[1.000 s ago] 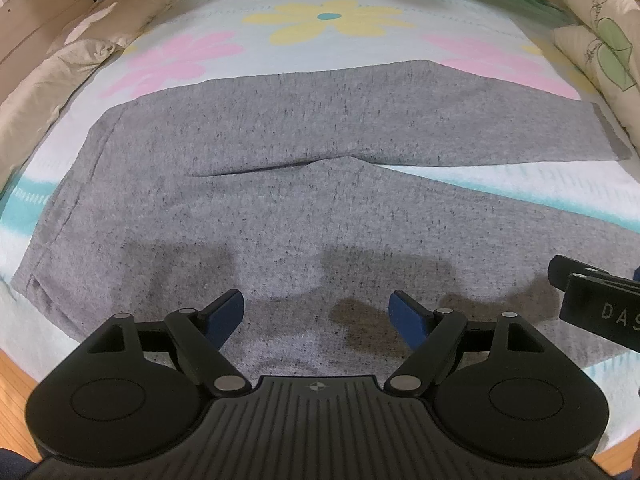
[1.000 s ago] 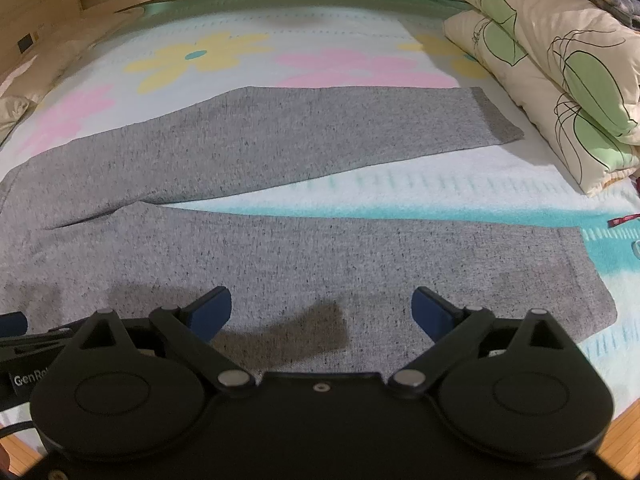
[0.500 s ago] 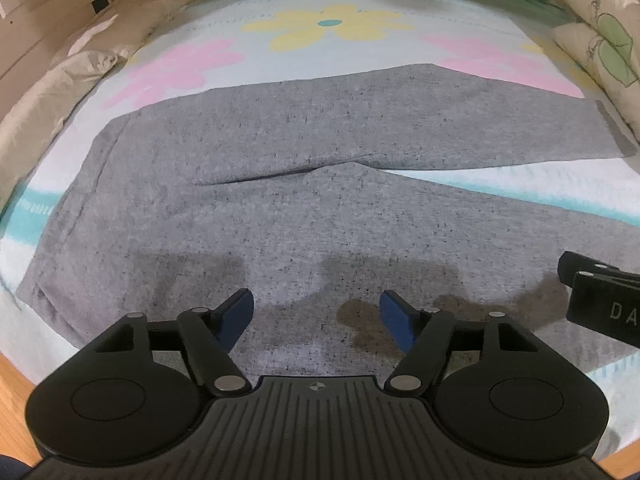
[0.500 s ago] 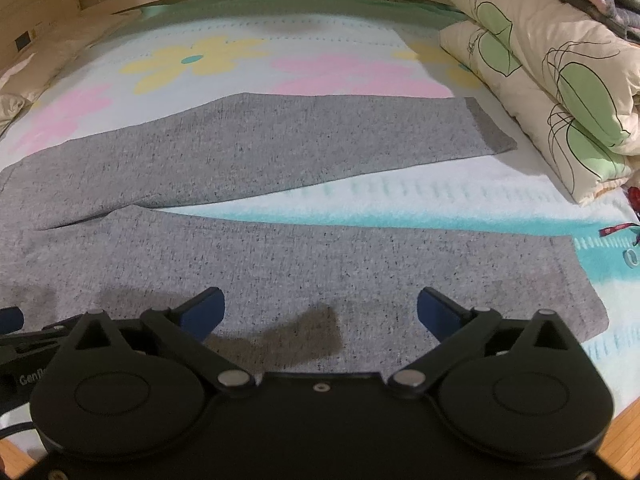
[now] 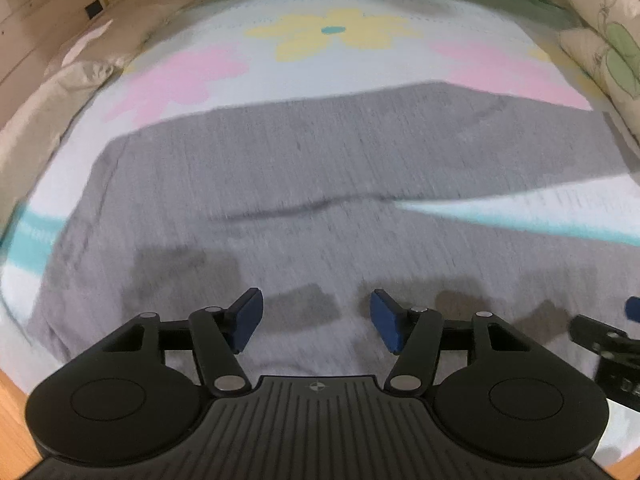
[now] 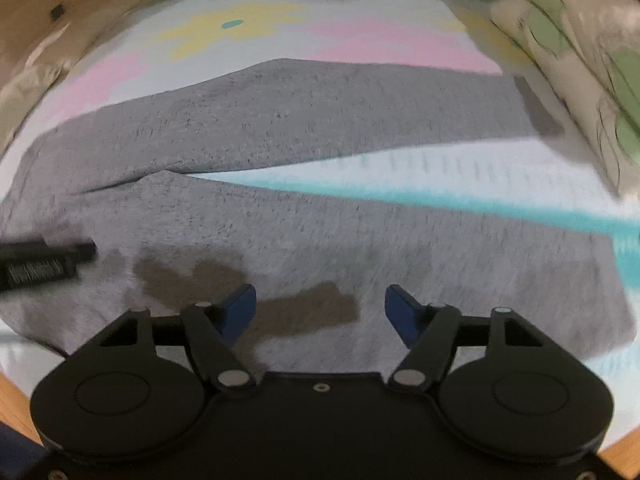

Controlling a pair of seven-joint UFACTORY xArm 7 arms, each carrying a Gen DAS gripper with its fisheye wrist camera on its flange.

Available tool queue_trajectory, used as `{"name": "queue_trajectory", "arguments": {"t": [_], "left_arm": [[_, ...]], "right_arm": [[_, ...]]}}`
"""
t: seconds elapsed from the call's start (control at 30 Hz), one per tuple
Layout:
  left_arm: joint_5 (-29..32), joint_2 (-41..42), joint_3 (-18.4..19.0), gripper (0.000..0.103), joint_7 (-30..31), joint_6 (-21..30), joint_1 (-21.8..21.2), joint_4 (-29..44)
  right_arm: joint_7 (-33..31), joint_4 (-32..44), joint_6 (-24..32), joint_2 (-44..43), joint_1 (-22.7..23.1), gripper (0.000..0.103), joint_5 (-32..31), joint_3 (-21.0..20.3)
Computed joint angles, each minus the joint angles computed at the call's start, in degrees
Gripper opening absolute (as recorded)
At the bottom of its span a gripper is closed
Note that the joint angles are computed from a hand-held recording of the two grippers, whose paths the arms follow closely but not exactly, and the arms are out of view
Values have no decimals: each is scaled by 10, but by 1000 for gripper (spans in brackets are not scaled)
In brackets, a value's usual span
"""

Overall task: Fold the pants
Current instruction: 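Move both grippers down to the grey sweatpants edges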

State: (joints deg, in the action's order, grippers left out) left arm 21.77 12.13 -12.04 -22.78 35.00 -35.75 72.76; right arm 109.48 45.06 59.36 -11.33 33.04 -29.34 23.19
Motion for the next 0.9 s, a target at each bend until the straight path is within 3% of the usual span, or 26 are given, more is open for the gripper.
{"name": "queue_trajectory", "arguments": {"t": [0.1,0.2,0.3,0.4,0.5,0.53,0.63,0.7,0.8,0.9], "left_arm": [[-2,42,4,58,26,24,0,68],[12,86,19,58,29,35,-13,134],[4,143,30,58,40,58,-25,219],[-40,203,27,58,75,80,-23,303],[-66,257,39,58,95,99,-31,379],[-72,269,45,58,96,98,-33,394],[-103,295,47,58,104,103,-27,427],[-123,313,45,58,113,114,-21,449],[-129,337,58,58,118,132,-24,484],[-136,364,63,58,124,153,-26,526]], "right_arm": [[-32,-21,-11,-25,-17,73,-60,-7],[-111,-28,-27,-33,-47,73,-91,-34],[-173,-35,-94,-27,-92,71,-131,-64],[-229,-28,-165,3,-140,70,-185,-91],[-273,-27,-262,36,-185,71,-259,-120],[-280,-21,-281,51,-196,73,-284,-126],[-288,-3,-311,88,-216,96,-350,-143],[-291,10,-331,114,-222,98,-393,-158],[-350,31,-365,150,-229,98,-389,-181],[-438,39,-406,179,-232,97,-343,-198]]}}
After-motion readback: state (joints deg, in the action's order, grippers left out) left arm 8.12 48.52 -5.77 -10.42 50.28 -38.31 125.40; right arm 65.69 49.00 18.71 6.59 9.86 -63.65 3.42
